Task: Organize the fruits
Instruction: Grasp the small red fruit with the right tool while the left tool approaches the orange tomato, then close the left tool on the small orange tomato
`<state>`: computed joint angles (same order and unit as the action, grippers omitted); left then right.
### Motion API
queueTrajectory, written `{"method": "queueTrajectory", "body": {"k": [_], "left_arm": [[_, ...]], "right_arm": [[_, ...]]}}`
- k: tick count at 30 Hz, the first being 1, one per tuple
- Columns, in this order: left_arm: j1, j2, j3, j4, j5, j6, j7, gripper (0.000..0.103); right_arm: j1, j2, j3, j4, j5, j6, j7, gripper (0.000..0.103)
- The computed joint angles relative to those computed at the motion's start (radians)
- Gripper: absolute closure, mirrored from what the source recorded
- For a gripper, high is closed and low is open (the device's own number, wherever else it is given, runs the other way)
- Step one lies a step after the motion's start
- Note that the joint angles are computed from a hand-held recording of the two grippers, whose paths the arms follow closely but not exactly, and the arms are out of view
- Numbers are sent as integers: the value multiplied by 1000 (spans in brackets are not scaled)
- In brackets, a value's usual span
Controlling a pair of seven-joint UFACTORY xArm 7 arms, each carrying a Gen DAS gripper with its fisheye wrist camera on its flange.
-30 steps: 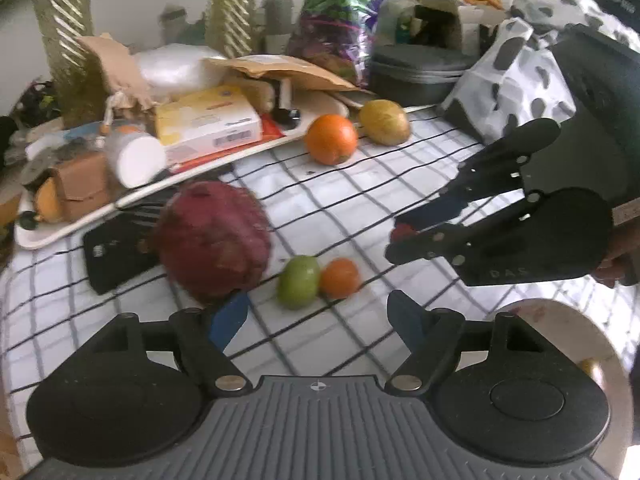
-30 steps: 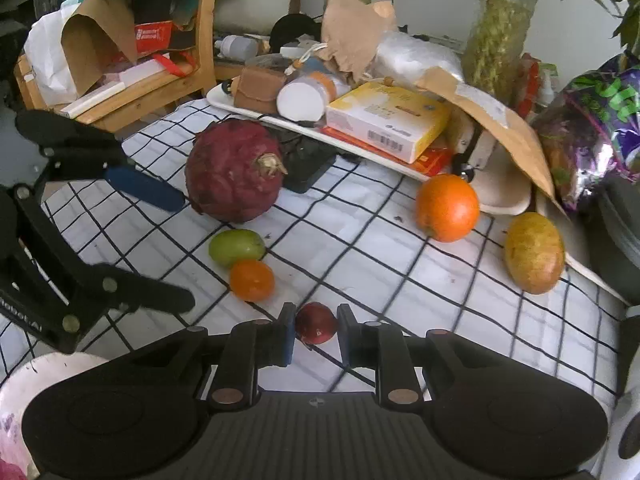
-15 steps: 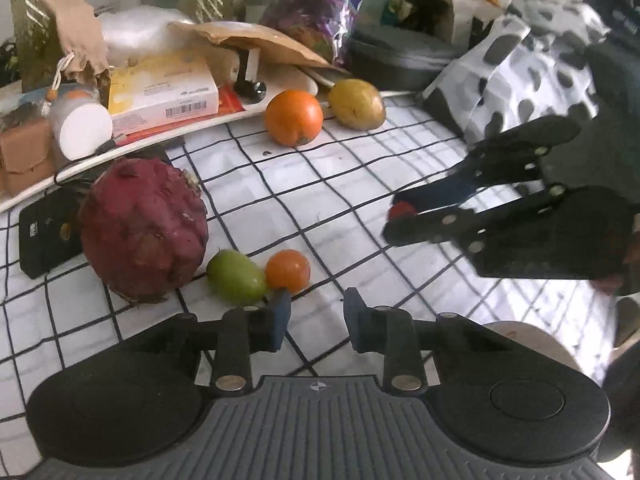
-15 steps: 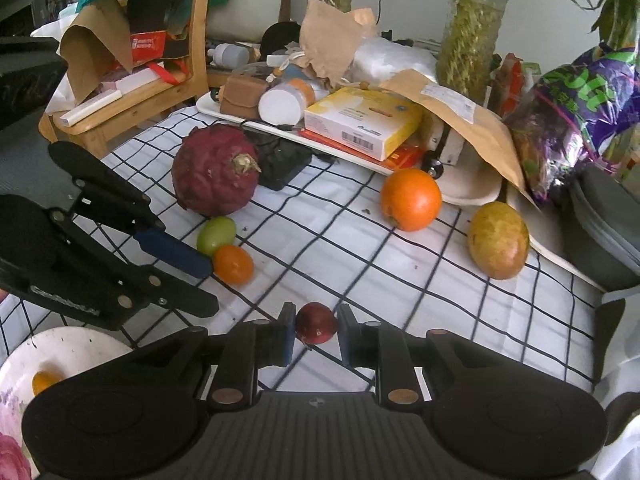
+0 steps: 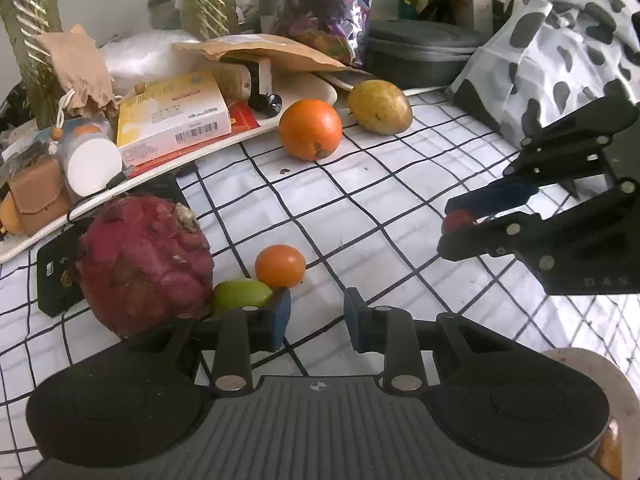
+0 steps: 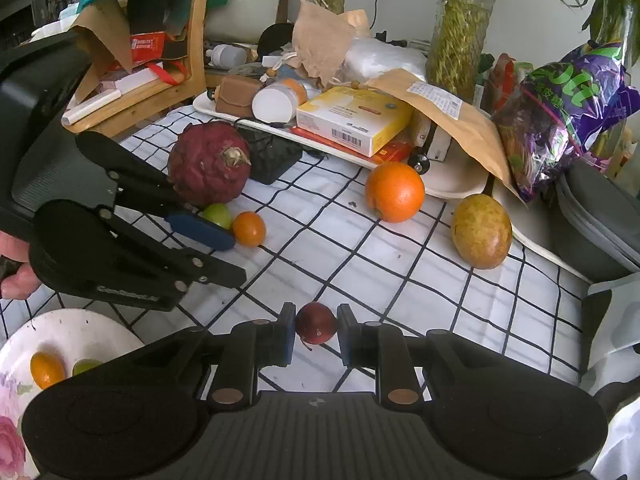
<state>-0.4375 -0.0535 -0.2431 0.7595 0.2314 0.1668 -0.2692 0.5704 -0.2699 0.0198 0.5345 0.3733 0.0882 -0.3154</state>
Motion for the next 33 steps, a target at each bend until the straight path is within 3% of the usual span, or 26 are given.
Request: {"method": "queueTrajectory", "body": {"k": [4, 7, 11, 13, 18, 20, 27, 31, 33], "left_arm": [[14, 3, -21, 16, 145, 1, -100, 66], [33, 5, -30, 23, 302, -3, -219, 66], [43, 4, -28, 29, 427, -10, -325, 66], [52, 7, -36, 41, 553, 3, -412, 66], [23, 28, -45, 95, 903, 113, -631, 66], [-2, 43, -41, 115, 994, 167, -681, 66], [-95, 116, -24, 196, 1086, 368, -721, 66], [-136, 162, -9, 254, 1033, 463, -692, 67], [-144, 167, 0, 268, 977, 466, -681, 77]], "right_arm": [[-8, -7, 2, -3, -9, 2, 6, 81], [-8, -17, -1, -10, -12, 3, 8, 80], [-5, -22, -5, -15, -15, 5, 7, 80], [-4, -23, -5, -15, -17, 2, 9, 80], [2, -28, -10, -19, -21, -5, 8, 80], [5, -29, -14, -19, -22, -5, 7, 80], [15, -43, -24, -27, -26, -5, 1, 80], [18, -54, -32, -35, -25, -6, -5, 80], [16, -60, -35, -40, -27, -5, -4, 80]]}}
